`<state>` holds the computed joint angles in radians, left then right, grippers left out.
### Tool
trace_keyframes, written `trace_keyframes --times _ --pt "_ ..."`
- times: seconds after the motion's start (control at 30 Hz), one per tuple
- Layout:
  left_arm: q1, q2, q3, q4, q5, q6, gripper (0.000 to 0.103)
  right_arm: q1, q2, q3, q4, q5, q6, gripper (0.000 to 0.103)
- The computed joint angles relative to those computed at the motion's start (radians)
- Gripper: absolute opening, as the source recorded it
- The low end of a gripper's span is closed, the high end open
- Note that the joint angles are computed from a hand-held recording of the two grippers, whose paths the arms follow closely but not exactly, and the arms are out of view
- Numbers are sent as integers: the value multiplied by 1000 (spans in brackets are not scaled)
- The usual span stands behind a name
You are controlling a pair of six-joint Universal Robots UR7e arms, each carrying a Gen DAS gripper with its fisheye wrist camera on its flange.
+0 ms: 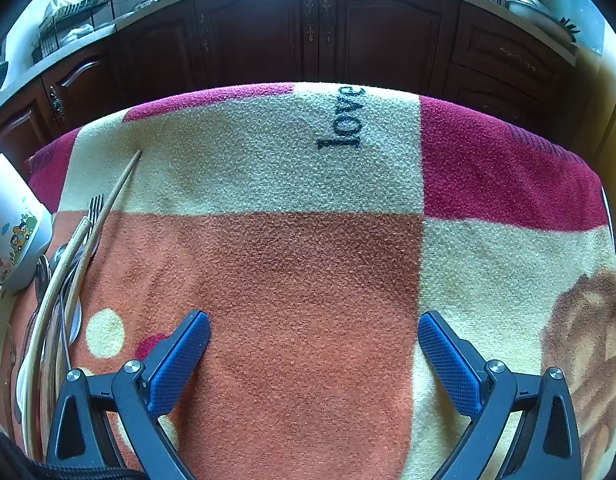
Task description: Organize utensils
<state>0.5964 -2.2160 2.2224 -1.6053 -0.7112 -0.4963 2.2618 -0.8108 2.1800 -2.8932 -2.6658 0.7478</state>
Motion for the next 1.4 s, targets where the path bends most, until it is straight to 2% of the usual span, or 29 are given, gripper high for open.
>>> trace_keyframes --times 0.1,0.13,0.27,0.3,0.37,0.43,0.47,0.53,0.6,0.7,0.83,1.0,1.07,1.27,1.4 --pt "-68 -88 26 69 34 -47 45 0 0 0 1 -1 0 103" --pt "-47 -91 4 76 4 -44 45 0 1 -1 1 -1 0 103" --pt "-106 -86 -33 224 1 -158 45 -1 -5 3 0 10 2 103" --pt "-112 -88 -37 234 -5 -168 45 2 -17 1 43 21 27 103" --pt "-124 -97 -38 242 -12 -178 45 23 -43 -27 228 41 152 103" --pt "-130 -100 -38 244 -19 -186 45 61 -53 -50 360 42 252 103" --pt "-132 -98 -39 240 -28 -185 45 79 -52 -55 386 41 274 103" --pt "-145 -101 -36 239 -35 -192 45 146 -49 -93 515 28 372 103" --pt "-162 -102 -34 241 -44 -203 45 199 -50 -124 573 33 407 103" --pt "-192 -104 -34 253 -52 -223 45 264 -62 -176 719 32 508 103" --pt "-218 -107 -34 267 -53 -236 45 310 -63 -199 671 48 472 103" --pt "-228 -113 -40 285 -55 -258 45 343 -45 -245 737 41 533 103" --pt "-232 -116 -43 296 -54 -267 45 343 -39 -249 722 42 525 103" --pt "-238 -116 -45 304 -55 -274 45 350 -22 -286 795 41 548 103" --pt "-241 -115 -45 308 -55 -277 45 356 -21 -289 784 39 545 103"
